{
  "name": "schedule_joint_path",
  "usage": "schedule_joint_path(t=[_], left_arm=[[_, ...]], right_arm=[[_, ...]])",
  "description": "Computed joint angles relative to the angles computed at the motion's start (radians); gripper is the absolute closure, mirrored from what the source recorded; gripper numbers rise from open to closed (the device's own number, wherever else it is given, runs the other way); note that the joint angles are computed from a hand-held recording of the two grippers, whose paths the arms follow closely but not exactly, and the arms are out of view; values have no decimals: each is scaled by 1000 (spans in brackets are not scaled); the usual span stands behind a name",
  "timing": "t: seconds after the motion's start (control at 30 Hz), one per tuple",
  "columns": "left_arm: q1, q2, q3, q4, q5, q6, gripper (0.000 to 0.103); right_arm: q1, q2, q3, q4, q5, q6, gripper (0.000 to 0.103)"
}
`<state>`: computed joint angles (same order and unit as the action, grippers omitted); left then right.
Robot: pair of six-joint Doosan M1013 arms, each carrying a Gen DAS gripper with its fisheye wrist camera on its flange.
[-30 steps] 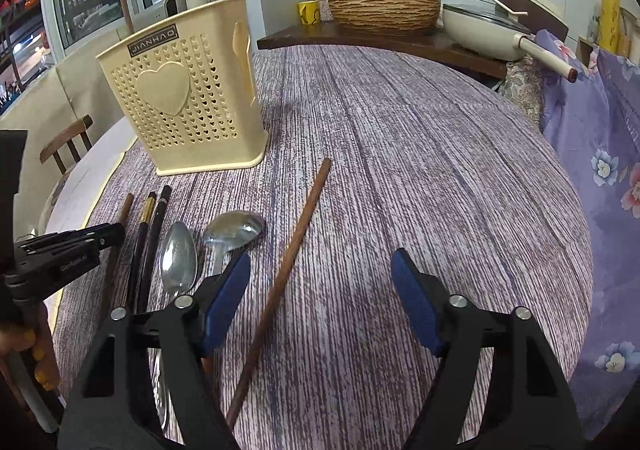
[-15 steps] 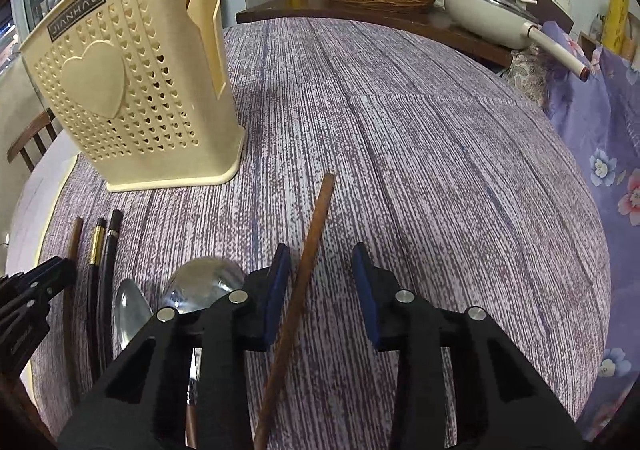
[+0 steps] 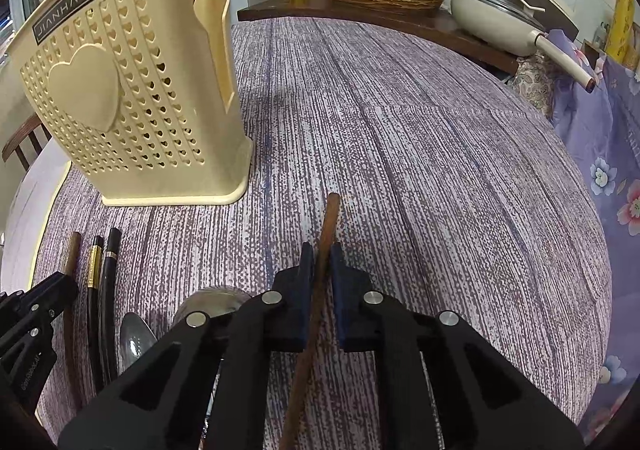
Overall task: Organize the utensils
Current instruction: 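Grasp a wooden chopstick with the left tool while the right tool grasps another, then lift both wooden chopsticks and lower them into the cream holder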
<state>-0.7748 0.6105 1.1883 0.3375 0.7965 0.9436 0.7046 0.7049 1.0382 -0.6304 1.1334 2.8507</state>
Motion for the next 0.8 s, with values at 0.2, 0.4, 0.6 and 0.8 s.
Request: schedule_joint_path(t=[0.2,0.4,0.6,0.8], left_arm=[[-4,2,-4,4,4,1,93],[1,2,-5,-16,-2,6,93],[14,-11,7,-53,-42,18,94],[13,-49,34,-22,-117,1,95]], right_arm=[[1,0,0,6,-4,-3,93],[-7,-24,42,5,-72,41,94],[-1,-66,97,-49,-147,116,95],[17,-122,155,-150,-207,206,95]])
